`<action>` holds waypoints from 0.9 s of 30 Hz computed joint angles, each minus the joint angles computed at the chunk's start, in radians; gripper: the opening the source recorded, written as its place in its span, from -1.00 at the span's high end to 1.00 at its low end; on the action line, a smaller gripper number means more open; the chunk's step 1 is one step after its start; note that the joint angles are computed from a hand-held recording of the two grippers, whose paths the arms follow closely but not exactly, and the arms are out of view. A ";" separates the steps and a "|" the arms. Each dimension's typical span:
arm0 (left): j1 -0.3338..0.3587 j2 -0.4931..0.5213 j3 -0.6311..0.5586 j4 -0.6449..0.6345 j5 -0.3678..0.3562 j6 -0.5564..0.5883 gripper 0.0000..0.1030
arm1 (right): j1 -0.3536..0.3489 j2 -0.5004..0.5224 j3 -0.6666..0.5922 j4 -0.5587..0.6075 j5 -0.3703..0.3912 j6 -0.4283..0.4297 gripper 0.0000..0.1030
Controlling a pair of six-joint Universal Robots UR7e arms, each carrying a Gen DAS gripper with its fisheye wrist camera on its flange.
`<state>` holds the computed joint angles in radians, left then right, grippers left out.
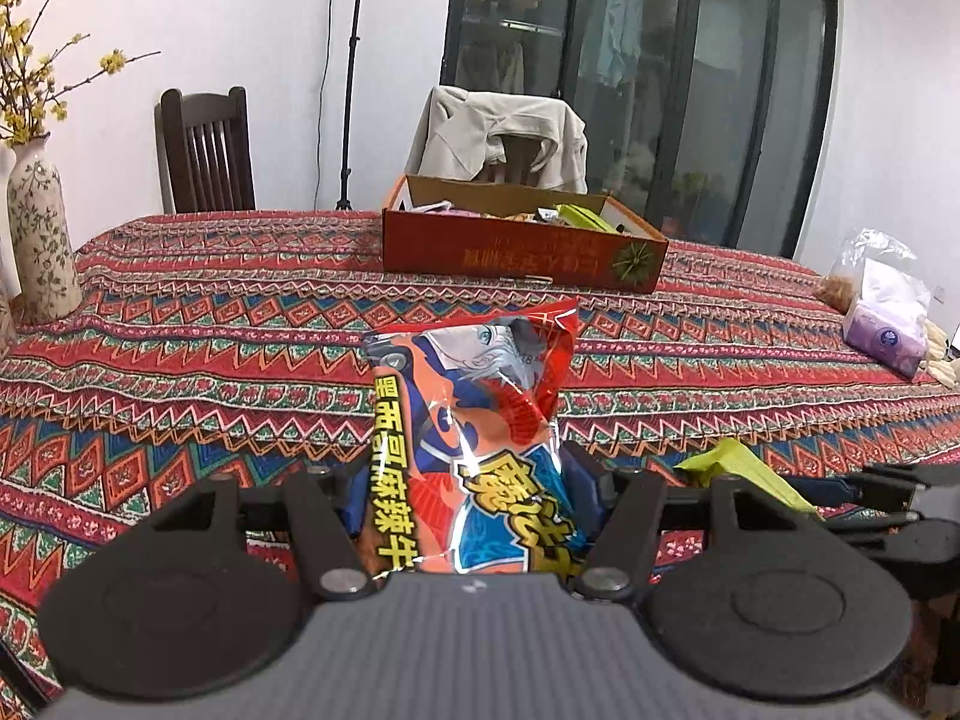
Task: Organize snacks
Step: 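Carry the chip bag and green bar into the orange box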
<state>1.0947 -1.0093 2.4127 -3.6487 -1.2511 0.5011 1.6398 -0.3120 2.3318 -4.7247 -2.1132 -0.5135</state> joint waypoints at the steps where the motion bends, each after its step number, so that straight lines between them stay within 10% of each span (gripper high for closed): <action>1: 0.001 0.000 0.001 -0.002 0.001 0.000 -0.21 | 0.004 -0.003 -0.010 0.009 -0.011 -0.013 0.35; 9: -0.014 -0.028 -0.097 0.123 -0.032 0.047 -0.21 | 0.002 -0.095 0.046 0.008 0.061 -0.004 0.36; 15: -0.037 0.047 -0.348 0.299 -0.094 0.050 -0.21 | -0.017 -0.398 0.060 0.266 0.220 -0.063 0.36; 20: -0.060 0.227 -0.674 0.463 -0.078 -0.002 -0.21 | -0.030 -0.588 -0.127 0.621 0.288 -0.090 0.36; 27: -0.064 0.546 -1.152 0.662 0.021 -0.044 -0.21 | -0.062 -0.491 -0.597 1.018 0.216 -0.055 0.36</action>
